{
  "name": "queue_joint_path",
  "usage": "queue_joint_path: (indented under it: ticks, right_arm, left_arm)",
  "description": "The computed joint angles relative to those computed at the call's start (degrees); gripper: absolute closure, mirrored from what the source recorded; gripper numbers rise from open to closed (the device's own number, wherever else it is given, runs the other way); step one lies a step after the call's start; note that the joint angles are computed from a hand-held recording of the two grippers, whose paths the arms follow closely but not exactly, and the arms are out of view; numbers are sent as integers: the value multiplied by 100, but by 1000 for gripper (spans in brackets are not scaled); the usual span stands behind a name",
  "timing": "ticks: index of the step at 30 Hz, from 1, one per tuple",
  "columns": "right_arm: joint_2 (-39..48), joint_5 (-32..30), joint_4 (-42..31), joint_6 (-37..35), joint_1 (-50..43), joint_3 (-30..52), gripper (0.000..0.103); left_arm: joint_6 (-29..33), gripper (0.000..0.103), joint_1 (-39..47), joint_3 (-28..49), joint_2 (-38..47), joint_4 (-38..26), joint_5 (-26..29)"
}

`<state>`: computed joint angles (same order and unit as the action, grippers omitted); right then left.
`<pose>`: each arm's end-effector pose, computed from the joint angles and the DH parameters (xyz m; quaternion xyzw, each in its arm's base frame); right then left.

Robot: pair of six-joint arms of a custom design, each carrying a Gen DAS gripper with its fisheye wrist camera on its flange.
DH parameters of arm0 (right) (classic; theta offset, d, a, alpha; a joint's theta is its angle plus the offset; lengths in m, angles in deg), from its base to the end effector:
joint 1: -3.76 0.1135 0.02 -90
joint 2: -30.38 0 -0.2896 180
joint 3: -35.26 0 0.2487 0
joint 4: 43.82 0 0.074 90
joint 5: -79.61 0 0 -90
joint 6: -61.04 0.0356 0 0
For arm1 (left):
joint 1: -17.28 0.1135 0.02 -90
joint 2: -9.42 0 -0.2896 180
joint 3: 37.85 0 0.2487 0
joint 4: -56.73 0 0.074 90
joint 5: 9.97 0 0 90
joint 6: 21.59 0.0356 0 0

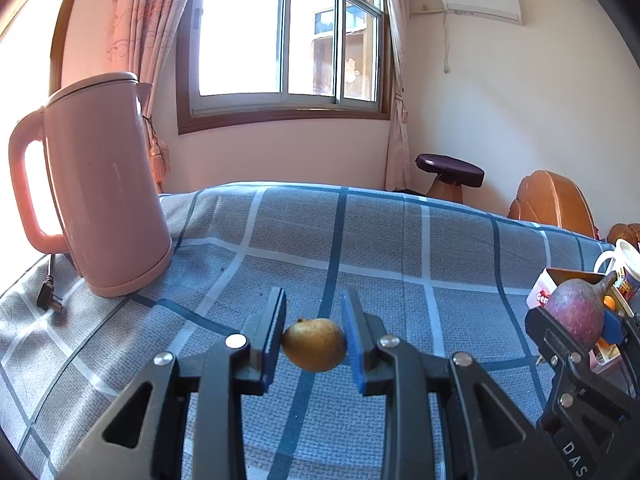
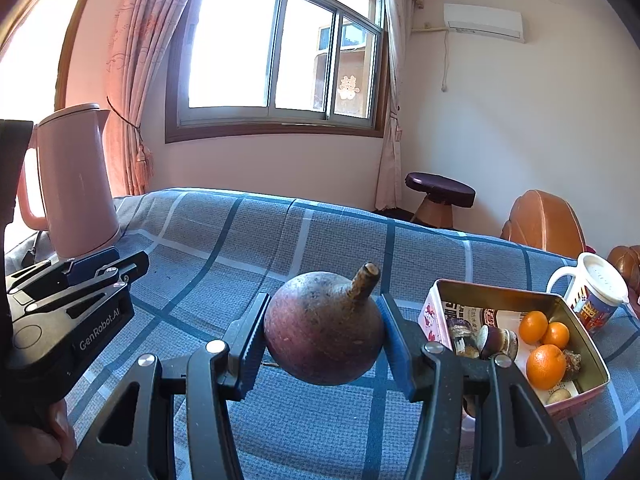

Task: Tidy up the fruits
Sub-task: 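Grasp the purple fig with the right tool while the left tool approaches the tan fruit, then grasp the small tan fruit with the left tool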

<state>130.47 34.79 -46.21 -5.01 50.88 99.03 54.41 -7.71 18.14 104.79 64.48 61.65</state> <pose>0.2556 0.2382 0.1893 -0.0043 0.8488 -0.0496 0.5264 0.3049 -0.1297 0.1875 0.0050 0.8653 -0.0292 0.5003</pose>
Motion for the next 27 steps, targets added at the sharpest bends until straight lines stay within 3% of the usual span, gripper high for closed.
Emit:
queue_joint_path:
  ticks: [27]
  right_arm:
    - [-557,474,-301,460,411,-547,48]
  left_arm:
    - [-191,73,-540,-732,-659,192,-550]
